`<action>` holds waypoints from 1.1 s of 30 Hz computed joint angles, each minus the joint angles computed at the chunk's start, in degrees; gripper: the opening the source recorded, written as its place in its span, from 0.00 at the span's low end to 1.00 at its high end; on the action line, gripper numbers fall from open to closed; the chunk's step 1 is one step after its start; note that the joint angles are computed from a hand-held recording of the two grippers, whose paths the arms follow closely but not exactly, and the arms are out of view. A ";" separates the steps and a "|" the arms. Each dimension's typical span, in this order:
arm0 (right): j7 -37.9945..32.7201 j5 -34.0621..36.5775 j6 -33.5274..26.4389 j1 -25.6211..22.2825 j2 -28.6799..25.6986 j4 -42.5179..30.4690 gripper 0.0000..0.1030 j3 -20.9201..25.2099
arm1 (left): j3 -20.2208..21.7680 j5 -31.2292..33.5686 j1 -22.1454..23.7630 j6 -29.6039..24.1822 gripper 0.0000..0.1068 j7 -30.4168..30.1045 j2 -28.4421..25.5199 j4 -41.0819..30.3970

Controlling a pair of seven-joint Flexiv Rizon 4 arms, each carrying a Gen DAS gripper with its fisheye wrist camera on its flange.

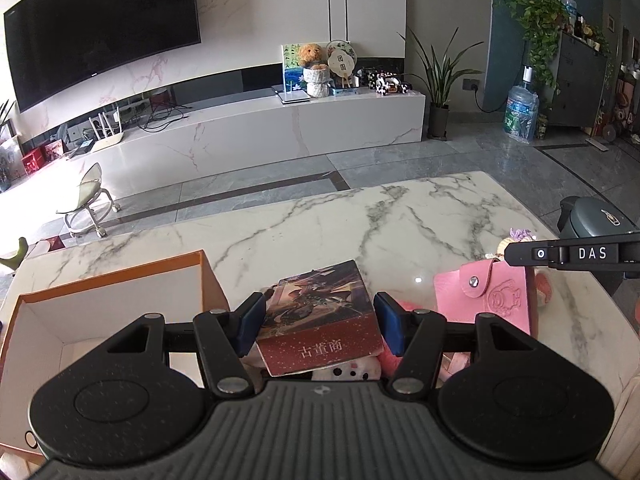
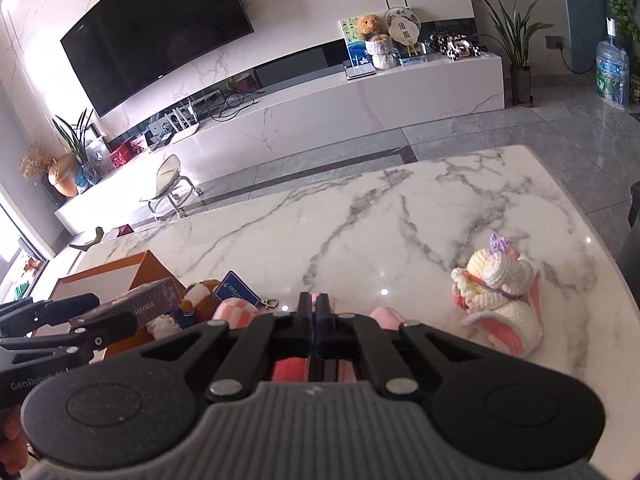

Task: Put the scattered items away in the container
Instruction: 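Carry the book with the left tool while the right tool carries the wallet to the box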

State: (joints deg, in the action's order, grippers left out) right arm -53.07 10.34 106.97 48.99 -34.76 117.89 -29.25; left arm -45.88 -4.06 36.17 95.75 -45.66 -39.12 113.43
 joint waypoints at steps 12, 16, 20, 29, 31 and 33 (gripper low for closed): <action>-1.09 -1.80 -1.54 7.45 0.66 -2.24 0.01 -5.94 | -4.84 2.45 8.43 1.78 0.65 -1.88 -0.45 2.01; -1.73 -3.40 -1.85 7.75 0.35 -4.85 0.01 -5.52 | -4.63 3.04 9.96 2.28 0.65 -3.13 -0.38 1.72; -2.37 -5.65 -2.52 6.54 -0.48 -8.78 0.01 -3.43 | -4.16 3.25 11.28 2.37 0.65 -4.12 -0.16 0.92; -2.83 -12.33 -4.74 1.62 -3.82 -19.58 0.01 3.52 | -0.43 0.95 11.11 0.95 0.65 -4.24 0.75 -2.63; -2.69 -13.95 -5.49 0.76 -4.94 -22.21 0.01 4.78 | 0.48 0.02 10.78 0.41 0.65 -3.91 0.76 -3.60; -2.48 -15.78 -6.44 -0.55 -6.17 -25.13 0.01 6.48 | 1.53 -0.99 10.32 -0.11 0.65 -3.40 0.62 -4.66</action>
State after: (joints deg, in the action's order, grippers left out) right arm -55.55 -5.45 100.53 48.44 -40.94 92.75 -22.77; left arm -44.35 -5.06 46.48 95.64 -49.06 -38.50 108.78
